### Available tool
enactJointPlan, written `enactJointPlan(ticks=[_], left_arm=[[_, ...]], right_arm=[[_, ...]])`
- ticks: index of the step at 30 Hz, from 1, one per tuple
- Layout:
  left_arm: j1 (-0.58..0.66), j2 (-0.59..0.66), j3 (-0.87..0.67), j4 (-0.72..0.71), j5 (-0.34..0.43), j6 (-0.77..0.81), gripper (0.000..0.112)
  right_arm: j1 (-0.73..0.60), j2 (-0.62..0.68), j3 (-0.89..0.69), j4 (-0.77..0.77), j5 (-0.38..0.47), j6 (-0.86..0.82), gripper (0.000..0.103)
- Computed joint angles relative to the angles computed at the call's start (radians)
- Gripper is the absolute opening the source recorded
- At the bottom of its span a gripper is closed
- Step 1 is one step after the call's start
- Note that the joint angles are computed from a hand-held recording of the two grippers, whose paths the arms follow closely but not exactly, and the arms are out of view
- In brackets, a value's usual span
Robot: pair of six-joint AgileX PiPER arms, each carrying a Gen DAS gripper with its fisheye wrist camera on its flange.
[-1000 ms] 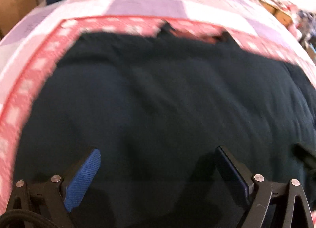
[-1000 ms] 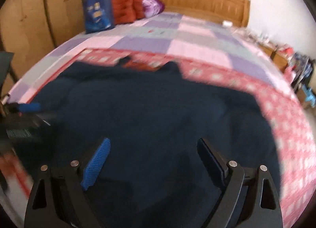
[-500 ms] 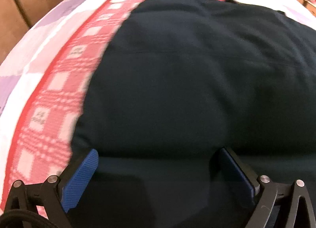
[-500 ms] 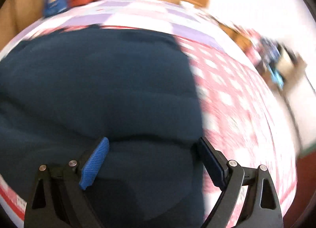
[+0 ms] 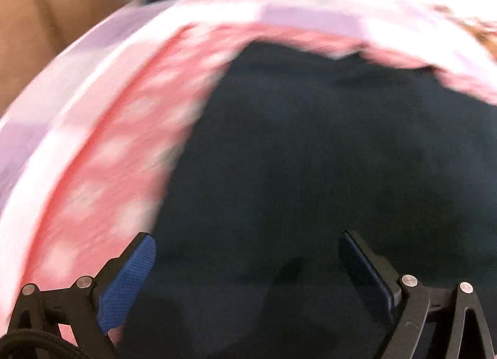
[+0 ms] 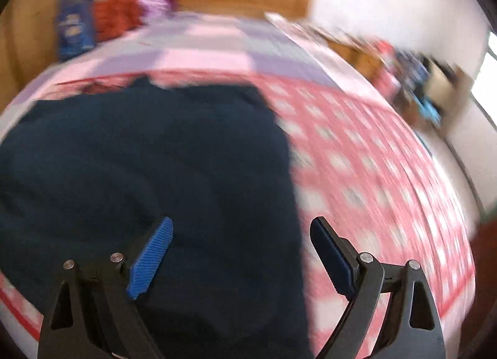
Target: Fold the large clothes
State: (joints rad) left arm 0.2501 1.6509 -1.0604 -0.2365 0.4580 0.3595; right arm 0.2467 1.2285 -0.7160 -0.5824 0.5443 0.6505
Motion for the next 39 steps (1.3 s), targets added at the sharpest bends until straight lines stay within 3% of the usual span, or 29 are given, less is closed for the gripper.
enactJointPlan(ticks=[4, 6, 9, 11, 16, 18, 20, 22, 25, 28, 32, 35, 39], left_arm=[[-0.192, 0.164, -0.203, -0.15, 0.079, 0.04, 0.098], [-0.272, 0.265, -0.317, -0.081, 0.082, -0.05, 0.098], [-0.294, 0.389, -0.467, 0.017, 0.104, -0.155, 0.103], [-0.278, 0.474, -0.592, 0.083, 0.149, -0.196, 0.103], [-0.188, 0.627, -0.865, 0.271, 0.279, -0.304, 0.103], [-0.143, 0.683, -0.966, 0.333, 0.343, -0.358, 0.103], [-0.091, 0.735, -1.05, 0.326, 0.404, -0.375, 0.103], [-0.069, 0.752, -1.069, 0.324, 0.419, -0.381, 0.103], [-0.052, 0.755, -1.062, 0.295, 0.429, -0.364, 0.103], [-0.065, 0.71, -0.994, 0.341, 0.387, -0.368, 0.103], [-0.018, 0.533, -0.73, 0.314, 0.267, -0.346, 0.102], [0.037, 0.408, -0.518, 0.316, 0.158, -0.322, 0.102], [0.085, 0.209, -0.235, 0.435, 0.039, -0.386, 0.099]], right_arm=[[0.144, 0.266, -0.254, 0.153, -0.034, -0.113, 0.093], [0.149, 0.393, -0.373, 0.312, -0.065, -0.223, 0.093], [0.148, 0.585, -0.579, 0.279, 0.016, -0.298, 0.093], [0.112, 0.63, -0.627, 0.275, 0.038, -0.342, 0.093], [-0.119, 0.697, -0.724, 0.29, 0.099, -0.384, 0.093], [-0.238, 0.689, -0.709, 0.436, 0.081, -0.481, 0.09], [-0.263, 0.694, -0.71, 0.496, 0.088, -0.575, 0.088], [-0.229, 0.683, -0.687, 0.401, 0.06, -0.548, 0.088], [-0.211, 0.707, -0.696, 0.345, 0.059, -0.471, 0.088], [-0.23, 0.72, -0.723, 0.414, 0.091, -0.542, 0.089], [-0.228, 0.643, -0.662, 0.452, 0.107, -0.573, 0.089], [-0.263, 0.477, -0.461, 0.454, 0.027, -0.593, 0.089], [-0.372, 0.23, -0.222, 0.546, -0.005, -0.647, 0.089]])
